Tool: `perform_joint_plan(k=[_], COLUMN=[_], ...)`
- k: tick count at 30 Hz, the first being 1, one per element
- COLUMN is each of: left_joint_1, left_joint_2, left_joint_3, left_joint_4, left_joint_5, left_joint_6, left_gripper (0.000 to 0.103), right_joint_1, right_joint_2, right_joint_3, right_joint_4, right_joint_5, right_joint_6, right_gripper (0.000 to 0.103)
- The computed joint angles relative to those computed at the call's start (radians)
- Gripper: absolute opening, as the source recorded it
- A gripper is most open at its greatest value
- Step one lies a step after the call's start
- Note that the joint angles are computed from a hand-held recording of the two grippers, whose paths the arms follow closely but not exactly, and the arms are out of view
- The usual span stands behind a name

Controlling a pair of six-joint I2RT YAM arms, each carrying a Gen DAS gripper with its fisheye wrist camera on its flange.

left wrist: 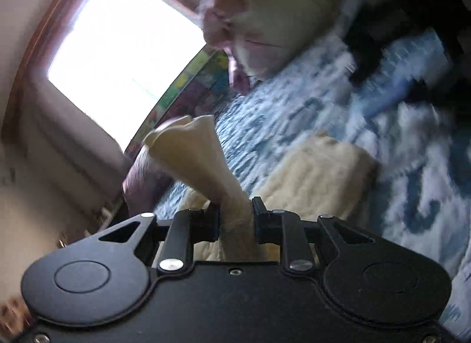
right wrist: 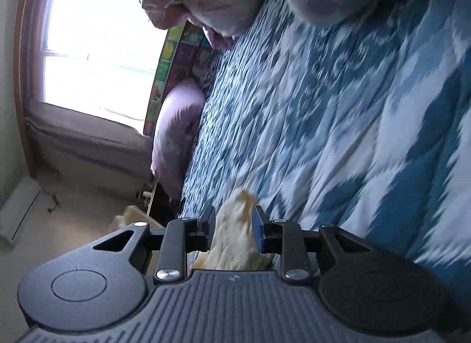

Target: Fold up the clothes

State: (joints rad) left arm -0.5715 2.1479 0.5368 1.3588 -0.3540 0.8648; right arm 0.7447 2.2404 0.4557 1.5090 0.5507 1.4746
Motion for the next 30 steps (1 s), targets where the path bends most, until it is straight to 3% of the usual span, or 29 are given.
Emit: perform_joint_plan(k=[3, 6, 11, 15, 18, 21, 24, 26, 28, 29, 30], left_joint_1=[-0.019, -0.024, -0.016, 0.076, 0.183, 0.393, 0.566, 0.632, 0.633, 0.624, 0.616], left_joint_2=[0.053, 0.046, -0.01, -0.27, -0.475, -0.616, -0.527, -0.441, -0.338, -0.281, -0.222], left_joint_3=[0.023, 0.025, 0.04, 0.01, -0.007, 0.045, 0.187, 0.255, 0.308, 0.316, 0.327], left_joint_4=[0.028, -0.01, -0.16, -0.491, -0.722, -0.907, -0.95, -0.938, -0.929, -0.922, -0.916], left_joint_5=[-0.017, 0.006, 0.092, 0.3, 0.481, 0.71, 0.88, 0.966, 0.961, 0.934, 0.904], left_joint_6=[0.121, 0.17, 0.194, 0.043, -0.046, -0.253, -0.495, -0.621, -0.645, -0.606, -0.569], left_gripper=[0.02, 0.02, 0.021, 0.037, 0.037, 0.035, 0.035, 0.035, 0.035, 0.035, 0.035], right_joint_1=[-0.023, -0.035, -0.036, -0.009, 0.023, 0.053, 0.098, 0.132, 0.138, 0.14, 0.126], right_joint_2=[0.005, -0.03, -0.107, -0.17, -0.211, -0.25, -0.256, -0.263, -0.248, -0.235, -0.223], right_joint_3=[-0.025, -0.048, -0.084, -0.077, -0.065, 0.006, 0.119, 0.218, 0.326, 0.384, 0.435], right_joint_4=[0.035, 0.015, -0.054, -0.124, -0.161, -0.234, -0.308, -0.454, -0.671, -0.783, -0.942], right_joint_5=[-0.021, -0.039, -0.037, 0.016, 0.077, 0.104, 0.117, 0.129, 0.134, 0.134, 0.112], right_joint_6=[-0.019, -0.075, -0.166, -0.241, -0.335, -0.497, -0.691, -0.786, -0.794, -0.791, -0.709], right_gripper=[0.034, 0.039, 0.041, 0.041, 0.041, 0.041, 0.041, 0.041, 0.039, 0.039, 0.039])
